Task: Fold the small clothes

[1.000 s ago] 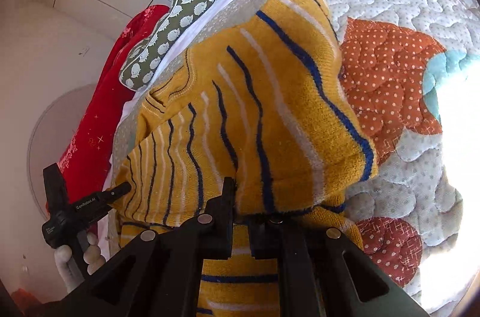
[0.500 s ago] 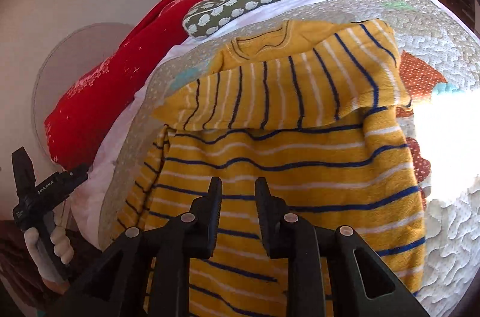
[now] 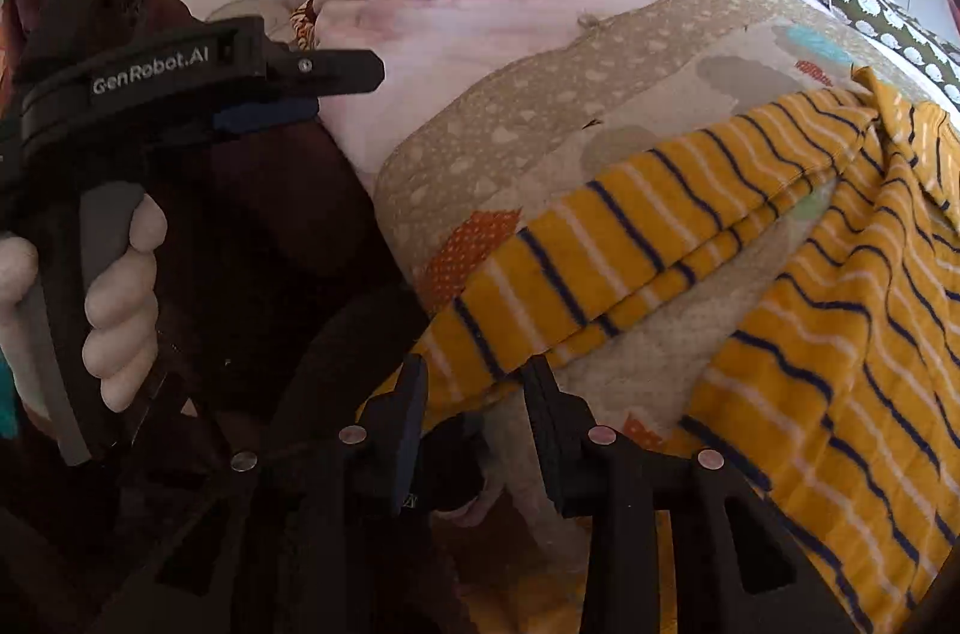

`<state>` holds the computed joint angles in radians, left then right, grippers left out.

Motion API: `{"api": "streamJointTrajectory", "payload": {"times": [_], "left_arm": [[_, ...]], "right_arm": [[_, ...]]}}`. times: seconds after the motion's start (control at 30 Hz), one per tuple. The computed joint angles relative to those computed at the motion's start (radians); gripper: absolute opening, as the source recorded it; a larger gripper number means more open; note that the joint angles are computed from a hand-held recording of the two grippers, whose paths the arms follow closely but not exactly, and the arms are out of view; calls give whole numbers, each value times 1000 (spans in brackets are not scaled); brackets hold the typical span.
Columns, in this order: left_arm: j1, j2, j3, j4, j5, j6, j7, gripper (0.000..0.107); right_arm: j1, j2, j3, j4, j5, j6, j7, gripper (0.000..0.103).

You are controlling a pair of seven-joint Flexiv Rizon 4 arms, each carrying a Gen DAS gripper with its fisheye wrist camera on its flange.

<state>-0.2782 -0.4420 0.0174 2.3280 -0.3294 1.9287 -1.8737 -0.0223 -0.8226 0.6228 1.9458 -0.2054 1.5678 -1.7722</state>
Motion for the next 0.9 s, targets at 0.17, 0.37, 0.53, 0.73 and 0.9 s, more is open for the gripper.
{"api": "streamJointTrajectory", "payload": {"times": [0.17,0.37,0.53,0.73,0.9], "left_arm": [[77,-2,-56,28,52,40,-46,65],[57,9,-29,58,55,85,-68,65],[54,37,-21,103,50,148,-70,65],[132,52,-68,127,130,174,-120,65],[215,42,-125,113,233,160,-170,65]], "right_arm": [[120,-10,-101,-10,31,36,104,36],[168,-36,-142,-81,16,36,214,6],[278,40,-261,-124,-42,77,228,6],[375,116,-374,-335,-115,47,242,5],[420,125,-442,-544,-109,1,303,4]]}}
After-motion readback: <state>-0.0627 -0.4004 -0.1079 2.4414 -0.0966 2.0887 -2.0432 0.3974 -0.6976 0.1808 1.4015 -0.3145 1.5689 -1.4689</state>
